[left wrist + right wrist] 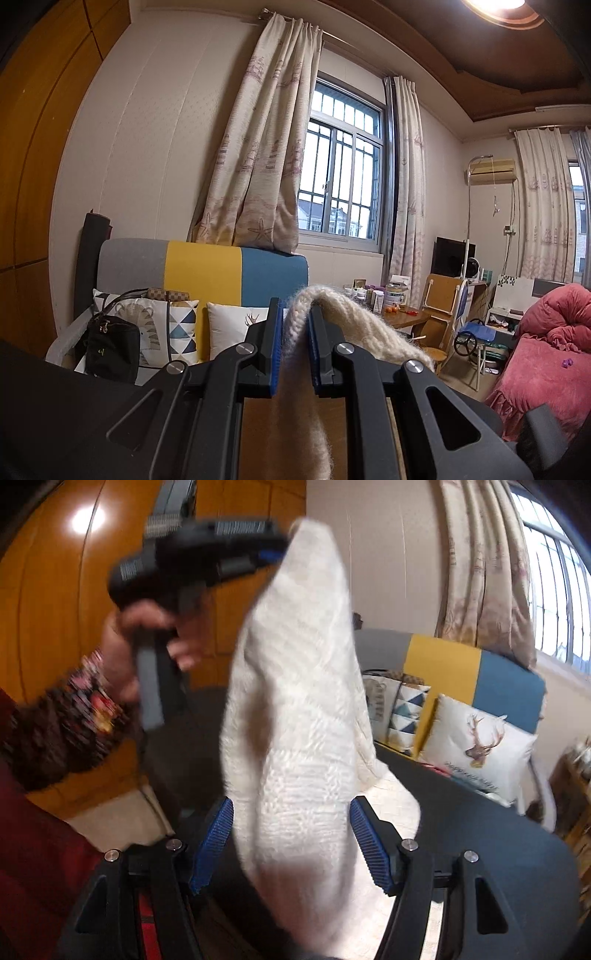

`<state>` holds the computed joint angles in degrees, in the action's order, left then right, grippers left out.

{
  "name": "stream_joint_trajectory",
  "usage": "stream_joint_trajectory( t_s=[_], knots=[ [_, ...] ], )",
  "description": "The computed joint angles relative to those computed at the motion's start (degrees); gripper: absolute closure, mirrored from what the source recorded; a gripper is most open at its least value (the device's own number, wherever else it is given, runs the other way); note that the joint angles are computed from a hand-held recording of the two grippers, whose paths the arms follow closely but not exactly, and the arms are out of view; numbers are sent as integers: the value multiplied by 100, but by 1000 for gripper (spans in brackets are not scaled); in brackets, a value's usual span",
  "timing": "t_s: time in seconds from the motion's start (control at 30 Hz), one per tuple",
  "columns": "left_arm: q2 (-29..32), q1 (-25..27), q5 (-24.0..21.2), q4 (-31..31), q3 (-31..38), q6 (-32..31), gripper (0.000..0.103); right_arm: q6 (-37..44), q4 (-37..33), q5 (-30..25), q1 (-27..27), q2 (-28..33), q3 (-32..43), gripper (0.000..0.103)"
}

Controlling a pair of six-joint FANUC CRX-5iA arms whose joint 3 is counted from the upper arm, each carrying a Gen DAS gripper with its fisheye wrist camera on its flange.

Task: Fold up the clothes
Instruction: 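Lift the sweater high off the table with both tools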

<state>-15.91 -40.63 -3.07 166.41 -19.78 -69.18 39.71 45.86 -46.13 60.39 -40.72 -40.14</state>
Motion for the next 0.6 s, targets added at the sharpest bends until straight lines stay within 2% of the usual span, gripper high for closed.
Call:
stream_joint_trajectory(
  t_s=[0.07,0.13,0.17,0.27,0.37,0.4,0.53,0.6],
  knots=[
    [4,146,-298,-814,-241,878,90,-539,463,-286,-86,262,-76,39],
    [8,272,-496,-1281,-376,1408,90,-860,581,-390,-296,438,-71,72],
    [10,333,-587,-1486,-437,1641,90,-963,561,-309,-448,456,-74,99],
    [-16,309,-574,-1198,-427,1444,90,-1373,612,95,-923,378,-164,98],
    [-74,200,-369,-323,-265,614,90,-2059,1079,752,-1438,166,-396,98],
    [-78,215,-384,-272,-264,587,90,-2327,1333,959,-1620,113,-480,98],
    [-117,247,-377,116,-209,332,90,-3764,2909,1651,-2444,-6,-697,98],
    [-158,233,-346,376,-164,65,90,-4656,3917,2229,-3131,-29,-702,98]
  ],
)
